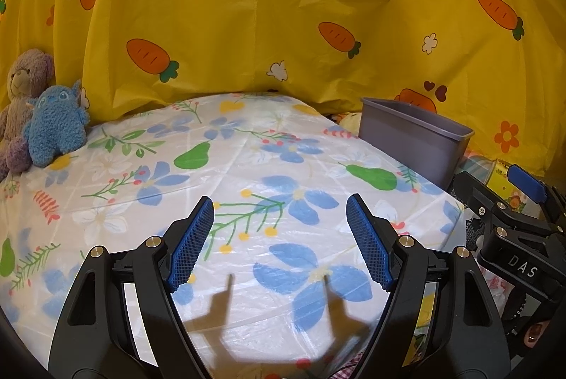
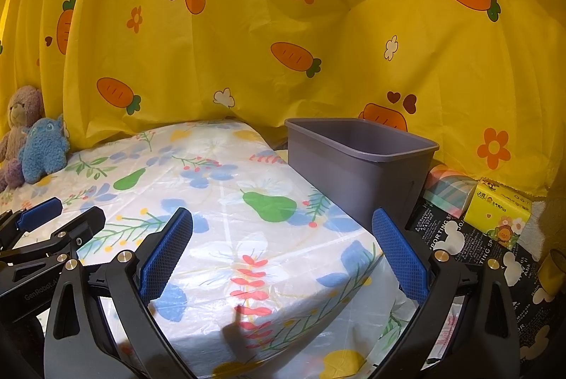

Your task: Collect trash

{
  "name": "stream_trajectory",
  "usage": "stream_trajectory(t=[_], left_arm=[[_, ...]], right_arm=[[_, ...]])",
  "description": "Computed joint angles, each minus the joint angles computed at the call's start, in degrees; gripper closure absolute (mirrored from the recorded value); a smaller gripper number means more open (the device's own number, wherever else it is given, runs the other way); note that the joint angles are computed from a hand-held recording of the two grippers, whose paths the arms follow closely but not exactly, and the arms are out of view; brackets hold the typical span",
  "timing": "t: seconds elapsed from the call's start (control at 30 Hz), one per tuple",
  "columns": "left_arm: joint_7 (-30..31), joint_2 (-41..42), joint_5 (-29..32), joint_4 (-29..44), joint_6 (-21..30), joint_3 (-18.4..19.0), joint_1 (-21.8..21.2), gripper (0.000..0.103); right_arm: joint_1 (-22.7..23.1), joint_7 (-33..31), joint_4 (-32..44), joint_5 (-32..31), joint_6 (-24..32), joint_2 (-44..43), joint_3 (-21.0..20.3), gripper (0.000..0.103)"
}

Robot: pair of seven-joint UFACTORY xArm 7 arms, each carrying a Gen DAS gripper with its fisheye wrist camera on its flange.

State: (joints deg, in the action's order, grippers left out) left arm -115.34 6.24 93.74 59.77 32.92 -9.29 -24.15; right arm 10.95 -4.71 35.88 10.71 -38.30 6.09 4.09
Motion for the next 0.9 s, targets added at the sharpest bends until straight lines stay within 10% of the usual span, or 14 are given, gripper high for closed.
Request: stream_trajectory(t=[0.9], left_arm=[[-0.92,-0.53,-2.07,-0.85,0.87,0.27,0.43,0.021]], right_arm=[[0.39,0.05,0.58,0.28,-0.74,0.94,0.00,0.006]])
